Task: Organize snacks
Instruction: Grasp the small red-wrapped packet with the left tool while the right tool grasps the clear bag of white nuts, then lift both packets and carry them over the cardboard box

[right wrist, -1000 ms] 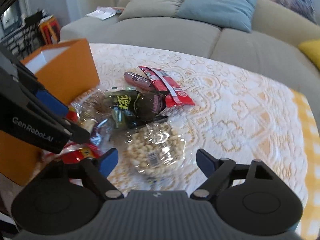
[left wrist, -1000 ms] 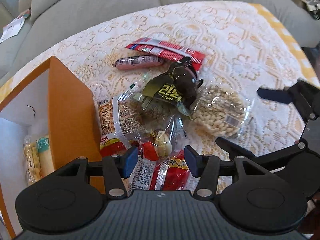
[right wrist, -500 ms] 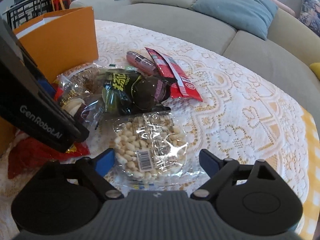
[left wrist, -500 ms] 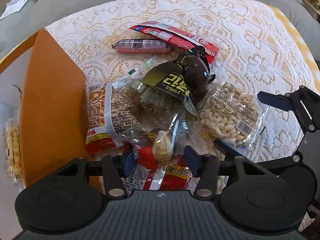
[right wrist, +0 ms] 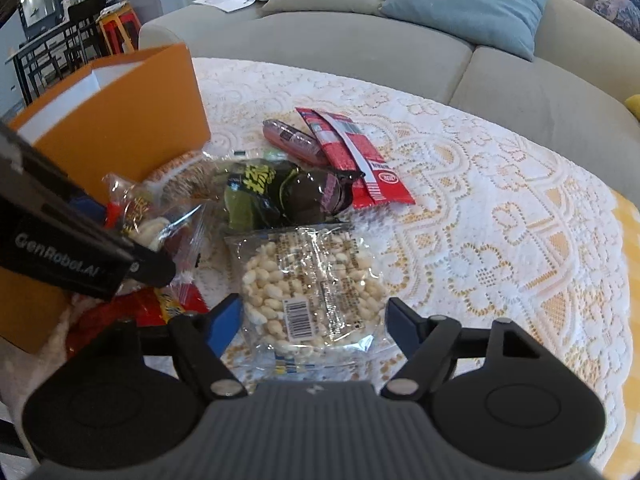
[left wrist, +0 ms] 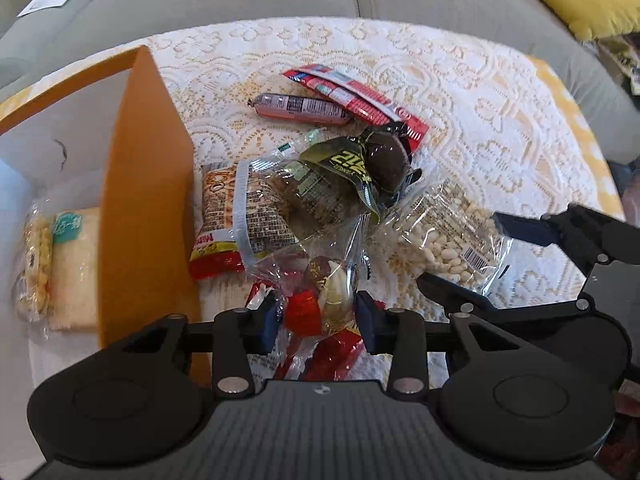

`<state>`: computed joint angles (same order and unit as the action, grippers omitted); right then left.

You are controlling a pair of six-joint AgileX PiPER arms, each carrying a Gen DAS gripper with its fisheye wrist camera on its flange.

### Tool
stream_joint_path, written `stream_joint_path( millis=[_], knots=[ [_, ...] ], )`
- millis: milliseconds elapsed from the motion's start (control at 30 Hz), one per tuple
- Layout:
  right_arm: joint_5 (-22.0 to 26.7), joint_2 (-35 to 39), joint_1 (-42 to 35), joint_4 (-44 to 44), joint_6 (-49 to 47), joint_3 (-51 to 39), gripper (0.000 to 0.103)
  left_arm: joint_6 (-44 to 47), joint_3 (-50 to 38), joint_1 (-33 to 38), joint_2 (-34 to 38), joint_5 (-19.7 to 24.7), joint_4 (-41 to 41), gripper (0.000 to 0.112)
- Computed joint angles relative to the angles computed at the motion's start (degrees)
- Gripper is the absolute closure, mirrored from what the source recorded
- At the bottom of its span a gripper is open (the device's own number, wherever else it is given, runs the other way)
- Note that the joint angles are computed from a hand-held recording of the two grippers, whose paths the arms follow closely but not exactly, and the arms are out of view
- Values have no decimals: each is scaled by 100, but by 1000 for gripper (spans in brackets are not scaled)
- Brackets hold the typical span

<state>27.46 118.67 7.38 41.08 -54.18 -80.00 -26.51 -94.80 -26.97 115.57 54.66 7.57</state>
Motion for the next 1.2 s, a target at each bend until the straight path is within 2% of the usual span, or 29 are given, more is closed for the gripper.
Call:
stream_joint_path(
  millis=[133,333,400,500,633,767,867,967,1100,1200],
  knots=[
    [213,-257,-114,122,199,192,28,-48,414,5,-427,-228,-90,72],
    [-13,-1027,34,384,-158,901,28,-116,1041,-20,-1170,-493,-125,74],
    [-56,-1170,128,304,-10,991,28,-104,1242,-36,-1442,-569,-47,74],
    [36,-1381,179,587,-89,1141,28,-101,1608,8,-1927,-668,12,74],
    [-278,-1811,529,574,-73,1436,28,-126,2068,192,-2597,-729,78,74],
    [-146,-2088,819,649,-3,1352,28,-14,2160,559,-2966,-434,76,74],
    [52,-2145,1079,565,113,1099,28,229,2175,988,-3231,-165,17,74],
    [318,-1988,1390,79,543,593,28,696,2114,1446,-3342,123,-184,74],
    [1059,-1539,1844,-888,1198,-449,28,936,1854,1825,-3035,660,90,74],
    [1844,-1024,2143,-1439,1381,-1421,28,1301,1804,2108,-2820,786,-39,74]
  ],
)
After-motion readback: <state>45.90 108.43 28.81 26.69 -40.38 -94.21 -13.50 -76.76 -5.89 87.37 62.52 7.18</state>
